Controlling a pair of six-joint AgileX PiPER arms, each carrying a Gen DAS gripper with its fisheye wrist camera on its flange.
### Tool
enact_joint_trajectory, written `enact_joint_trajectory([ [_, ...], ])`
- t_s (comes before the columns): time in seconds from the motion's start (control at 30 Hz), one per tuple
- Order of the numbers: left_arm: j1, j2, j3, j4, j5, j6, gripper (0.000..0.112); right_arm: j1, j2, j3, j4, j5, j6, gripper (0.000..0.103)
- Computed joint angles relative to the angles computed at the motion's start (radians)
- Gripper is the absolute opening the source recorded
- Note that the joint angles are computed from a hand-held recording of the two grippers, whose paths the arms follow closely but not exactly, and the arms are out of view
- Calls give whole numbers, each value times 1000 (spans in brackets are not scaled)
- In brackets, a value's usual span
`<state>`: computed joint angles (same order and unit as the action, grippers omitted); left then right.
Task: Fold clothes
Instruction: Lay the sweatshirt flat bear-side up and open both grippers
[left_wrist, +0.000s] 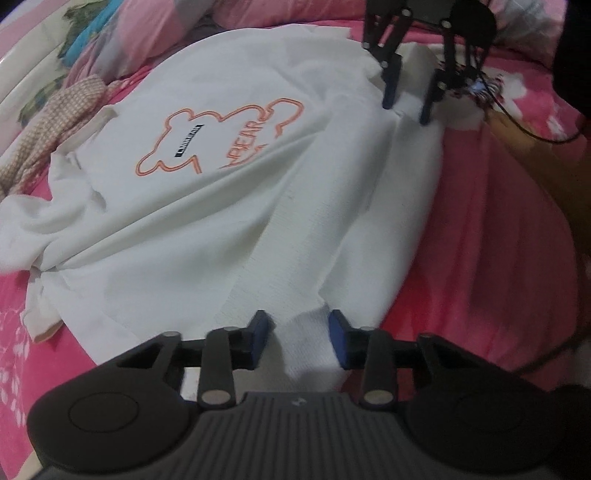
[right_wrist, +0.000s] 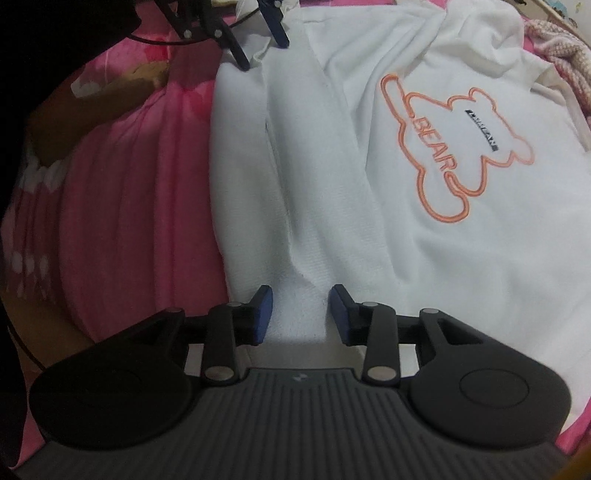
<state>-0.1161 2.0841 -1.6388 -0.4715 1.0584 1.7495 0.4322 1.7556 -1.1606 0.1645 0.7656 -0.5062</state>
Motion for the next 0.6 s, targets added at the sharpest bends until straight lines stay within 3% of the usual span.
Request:
enact_joint_trajectory([
  [0.03, 2, -8, 8, 4, -3, 5, 23, 1, 3, -12, 3, 21, 4, 19],
  [0.13, 10, -35, 48, 5, -31, -5, 14, 9, -7, -20, 4, 47, 16, 3],
  [0.33, 55, -113, 148, -64, -73, -10, 4, 51, -112, 60, -26, -23, 119, 2],
  [0.5, 96, -124, 72, -113, 0, -83, 4, 63, -236, 117, -79, -76, 271, 2],
  [0.6, 90, -74, -32, -124, 34, -206, 4, 32, -264, 135, -80, -114, 317, 2],
])
